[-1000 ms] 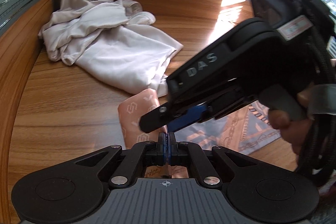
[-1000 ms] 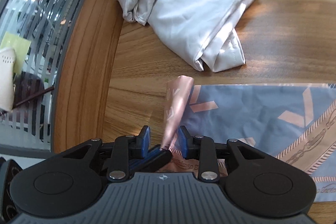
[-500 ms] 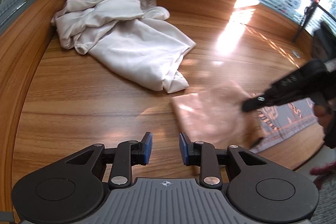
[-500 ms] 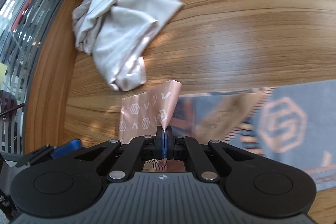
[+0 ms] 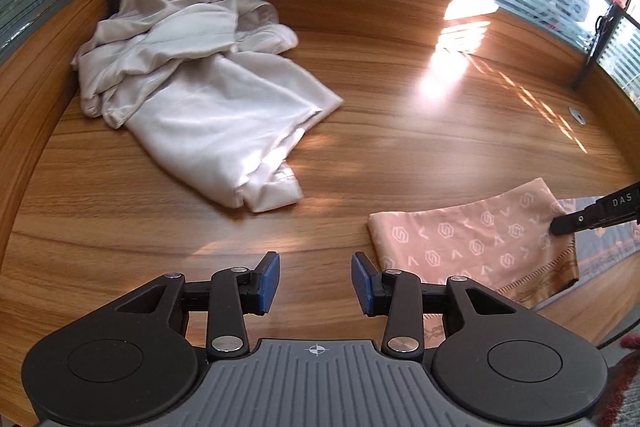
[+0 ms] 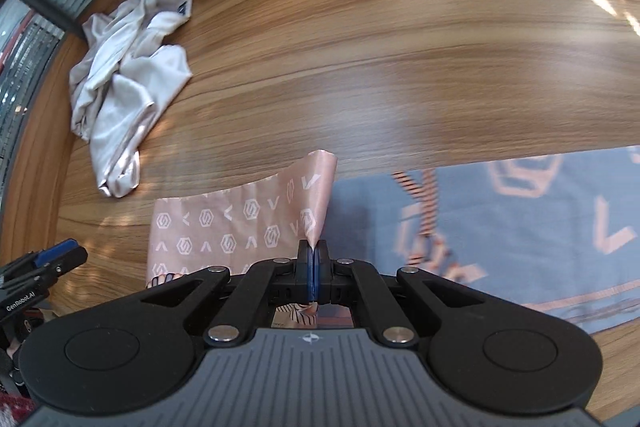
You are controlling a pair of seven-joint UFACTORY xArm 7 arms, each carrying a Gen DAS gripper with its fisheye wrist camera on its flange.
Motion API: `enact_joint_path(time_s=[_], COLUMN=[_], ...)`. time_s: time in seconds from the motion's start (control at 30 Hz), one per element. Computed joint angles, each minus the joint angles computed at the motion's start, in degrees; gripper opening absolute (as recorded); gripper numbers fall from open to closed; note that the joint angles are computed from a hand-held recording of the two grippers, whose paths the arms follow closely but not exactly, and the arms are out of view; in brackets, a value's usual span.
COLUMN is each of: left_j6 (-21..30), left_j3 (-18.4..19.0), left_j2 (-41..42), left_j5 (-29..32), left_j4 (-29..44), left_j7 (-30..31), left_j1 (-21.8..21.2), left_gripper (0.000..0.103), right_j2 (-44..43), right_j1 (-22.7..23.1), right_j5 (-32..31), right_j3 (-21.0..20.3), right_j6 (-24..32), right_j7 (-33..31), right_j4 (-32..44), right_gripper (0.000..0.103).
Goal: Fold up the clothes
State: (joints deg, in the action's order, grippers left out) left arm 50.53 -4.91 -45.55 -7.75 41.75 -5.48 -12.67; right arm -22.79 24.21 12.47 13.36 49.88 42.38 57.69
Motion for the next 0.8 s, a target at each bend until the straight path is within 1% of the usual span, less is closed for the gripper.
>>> enact_joint_path(time_s=[0.17, 0.4, 0.6, 0.8], left_j6=[-1.5, -3.0, -3.6, -3.2], left_j3=[-5.4, -10.9, -13.9, -15.5], left_j2=[3.2, 8.2, 12.1, 15.0], left_j5=[0.3, 3.4, 6.9, 10.1], left_j4=[2.6, 6.0, 8.5, 10.8], left_j7=[-6.3, -15.9, -22.9, -28.0], left_j1=[-0.8, -3.1, -5.2, -7.1], left_gripper=[0.044, 0.044, 0.045, 0.045], right_j2=[-7.3, -16.0, -22.0, -25.7], right_j1=[-1.6, -6.6, -11.7, -16.2], right_j5=[0.8, 1.0, 0.8, 0.7], right_j3=[-4.5, -9.7, -13.6, -15.8], right_j6=[4.0, 9.8, 13.8, 17.1], right_j7=[-5.6, -14.0, -20.2, -24.4], right_j4=[-4.9, -10.4, -14.0, -15.8], right_gripper=[0.001, 0.001, 0.001, 0.001])
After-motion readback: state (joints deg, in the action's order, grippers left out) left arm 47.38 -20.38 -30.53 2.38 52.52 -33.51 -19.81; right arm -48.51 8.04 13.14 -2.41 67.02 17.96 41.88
